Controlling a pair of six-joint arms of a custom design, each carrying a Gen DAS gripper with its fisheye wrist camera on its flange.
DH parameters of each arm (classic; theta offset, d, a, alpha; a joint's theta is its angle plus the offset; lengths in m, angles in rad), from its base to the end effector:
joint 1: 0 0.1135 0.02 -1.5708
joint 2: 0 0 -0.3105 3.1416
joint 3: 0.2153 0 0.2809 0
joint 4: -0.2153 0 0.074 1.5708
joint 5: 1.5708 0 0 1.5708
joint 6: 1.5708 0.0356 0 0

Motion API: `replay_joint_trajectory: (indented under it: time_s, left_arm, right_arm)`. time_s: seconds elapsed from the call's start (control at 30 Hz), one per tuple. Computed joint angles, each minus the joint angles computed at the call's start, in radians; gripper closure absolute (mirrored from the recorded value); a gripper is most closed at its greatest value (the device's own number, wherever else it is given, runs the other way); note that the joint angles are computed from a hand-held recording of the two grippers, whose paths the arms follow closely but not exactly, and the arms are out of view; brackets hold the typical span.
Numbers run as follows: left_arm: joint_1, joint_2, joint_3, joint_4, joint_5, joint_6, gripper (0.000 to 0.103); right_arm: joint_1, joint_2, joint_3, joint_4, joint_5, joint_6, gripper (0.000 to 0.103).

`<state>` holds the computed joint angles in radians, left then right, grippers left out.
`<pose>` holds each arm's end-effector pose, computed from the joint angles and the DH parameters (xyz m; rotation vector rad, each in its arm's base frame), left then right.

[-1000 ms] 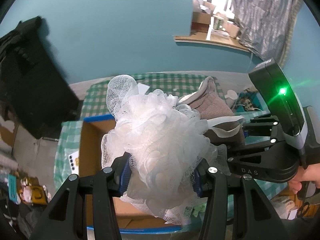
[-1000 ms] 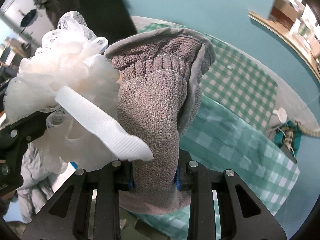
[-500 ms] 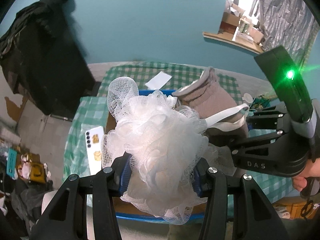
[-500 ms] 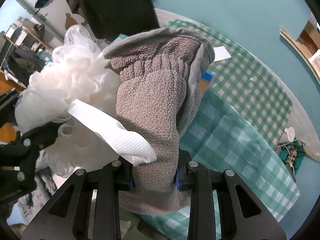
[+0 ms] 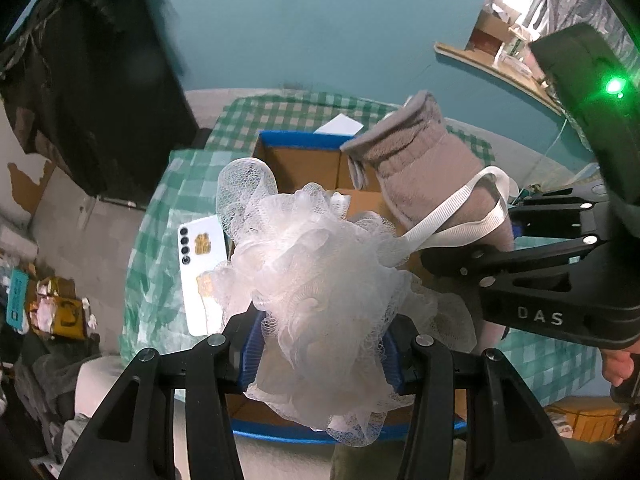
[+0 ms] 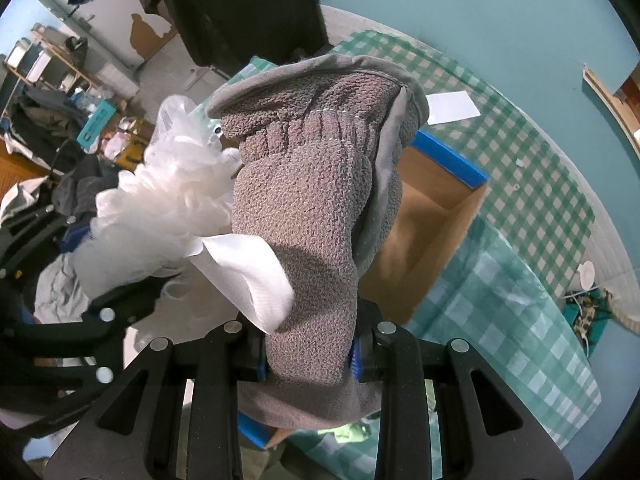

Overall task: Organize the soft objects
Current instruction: 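Lift the sock and bath puff with both grippers toward the box, then lower the grey sock and bath puff into the box and open both grippers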

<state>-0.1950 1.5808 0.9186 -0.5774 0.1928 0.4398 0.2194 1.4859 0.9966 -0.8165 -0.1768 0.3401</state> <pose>0.3046 -0.0671 0.1996 0.9112 2.6296 -0.2103 0.2843 0.0698 0.2416 0.1415 2.9116 0.3556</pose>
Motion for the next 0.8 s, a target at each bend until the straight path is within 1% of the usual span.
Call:
replay_joint_trajectory:
  time_s: [0.2, 0.27, 0.3, 0.37, 0.43, 0.47, 0.5, 0.53, 0.57, 0.6, 0.7, 0.8]
  left_arm:
    - [-0.004, 0.054, 0.014, 0.0, -0.004, -0.002, 0.052]
    - [-0.007, 0.079, 0.026, -0.002, -0.007, -0.009, 0.05]
    - [-0.01, 0.09, 0.034, -0.014, -0.011, -0.015, 0.046]
    - [-0.014, 0.106, 0.046, -0.031, -0.021, -0.025, 0.045]
    - [-0.014, 0.104, 0.044, -0.026, -0.029, -0.021, 0.045]
    - [-0.013, 0.103, 0.043, -0.022, -0.032, -0.015, 0.042]
    - [-0.013, 0.096, 0.043, -0.029, -0.033, -0.004, 0.036]
    - [-0.013, 0.091, 0.041, -0.03, -0.033, 0.004, 0.033]
    - [-0.014, 0.081, 0.036, -0.025, -0.037, 0.011, 0.027]
    - [-0.013, 0.075, 0.032, -0.017, -0.041, 0.019, 0.025]
    - [-0.017, 0.052, 0.023, -0.009, -0.061, 0.039, 0.023]
    - [-0.008, 0.036, 0.029, -0.028, -0.05, 0.032, 0.023]
  right_arm:
    - [0.002, 0.074, 0.026, 0.013, -0.008, 0.026, 0.075]
    - [-0.002, 0.092, 0.035, 0.013, -0.018, 0.038, 0.07]
    - [-0.004, 0.099, 0.039, 0.012, -0.018, 0.04, 0.066]
    - [-0.003, 0.108, 0.049, 0.004, -0.001, 0.052, 0.06]
    - [0.0, 0.107, 0.054, 0.001, 0.011, 0.055, 0.057]
    - [0.0, 0.106, 0.054, 0.001, 0.014, 0.056, 0.051]
    - [0.001, 0.102, 0.055, -0.002, 0.02, 0.058, 0.046]
    - [0.001, 0.099, 0.056, -0.004, 0.025, 0.058, 0.044]
    - [0.001, 0.094, 0.058, -0.007, 0.034, 0.059, 0.041]
    - [0.002, 0.09, 0.062, -0.012, 0.041, 0.06, 0.039]
    - [-0.004, 0.083, 0.074, -0.028, 0.057, 0.059, 0.034]
    - [-0.01, 0.061, 0.083, -0.04, 0.071, 0.055, 0.032]
